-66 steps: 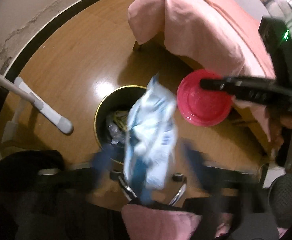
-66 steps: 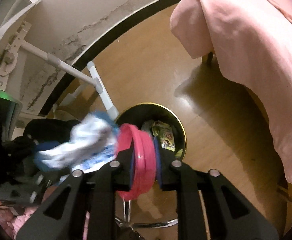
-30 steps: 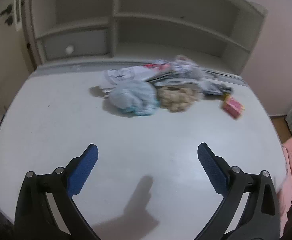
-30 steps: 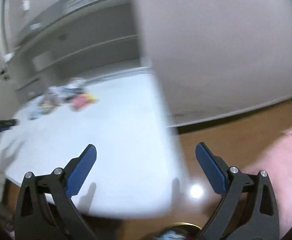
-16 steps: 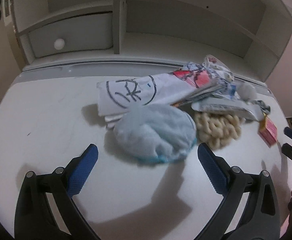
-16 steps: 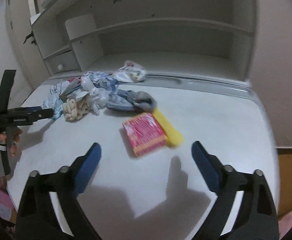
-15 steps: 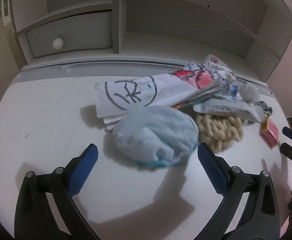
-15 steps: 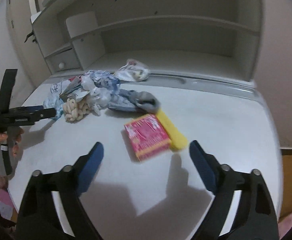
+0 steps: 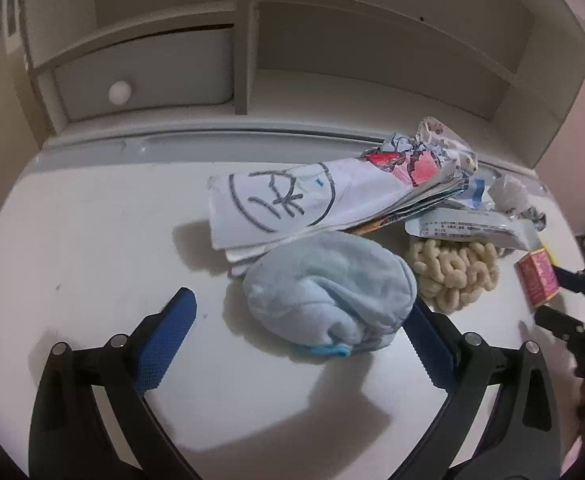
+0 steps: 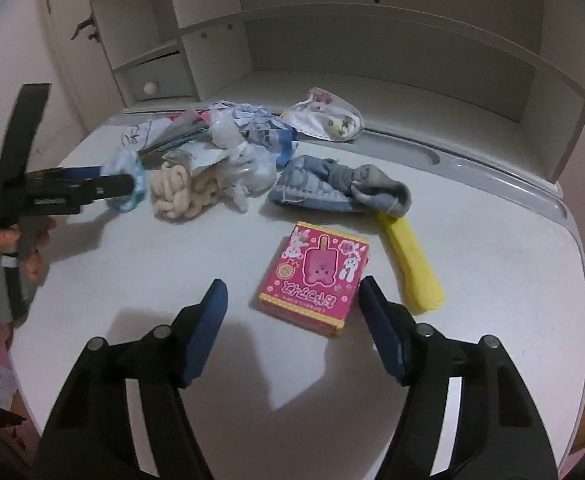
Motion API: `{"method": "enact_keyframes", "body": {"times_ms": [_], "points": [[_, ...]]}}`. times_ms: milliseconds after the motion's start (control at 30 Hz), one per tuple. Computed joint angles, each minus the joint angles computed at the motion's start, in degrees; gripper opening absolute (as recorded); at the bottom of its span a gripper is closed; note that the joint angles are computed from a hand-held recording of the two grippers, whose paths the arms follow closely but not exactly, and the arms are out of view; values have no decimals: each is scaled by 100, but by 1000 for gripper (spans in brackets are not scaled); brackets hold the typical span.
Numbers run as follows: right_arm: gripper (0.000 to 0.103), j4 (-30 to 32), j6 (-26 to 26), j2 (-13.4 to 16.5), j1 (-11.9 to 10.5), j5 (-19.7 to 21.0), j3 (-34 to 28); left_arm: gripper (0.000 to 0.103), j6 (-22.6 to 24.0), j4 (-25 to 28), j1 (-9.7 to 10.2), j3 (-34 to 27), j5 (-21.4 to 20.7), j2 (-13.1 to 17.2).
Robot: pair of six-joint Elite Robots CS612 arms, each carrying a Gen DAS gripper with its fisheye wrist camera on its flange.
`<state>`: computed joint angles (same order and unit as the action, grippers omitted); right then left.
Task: Collect trash
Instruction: 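Grasp the pink box with the right gripper while the left gripper grasps the light blue cloth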
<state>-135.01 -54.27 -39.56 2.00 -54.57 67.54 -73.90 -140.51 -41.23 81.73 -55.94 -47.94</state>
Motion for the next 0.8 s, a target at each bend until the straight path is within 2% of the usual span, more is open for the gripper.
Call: {"method": "enact_keyframes", "body": {"times_ms": [67,167,267,300,433,633,800], "points": [[67,-182,355,26,27,-76,-11,97,-63,-82,-9,14,1,-6],[68,-488,666,35,76,-263,28,97,-133,151,-12,-121,51,55],[79,-933,707,-27,171,-707,213,97,-182,421,-33,-236,200,114],[84,-990,754,-29,186,-779,228,97,-180,449,-35,-248,204,120],[96,-995,990,4,204,-964,175,97,-185,393,-34,-225,202,114],[97,-936,998,16,198,-981,139,97,-165,919,-27,-450,159,185],[97,-911,990,17,197,-983,126,97,-154,980,-24,-482,148,197]]}}
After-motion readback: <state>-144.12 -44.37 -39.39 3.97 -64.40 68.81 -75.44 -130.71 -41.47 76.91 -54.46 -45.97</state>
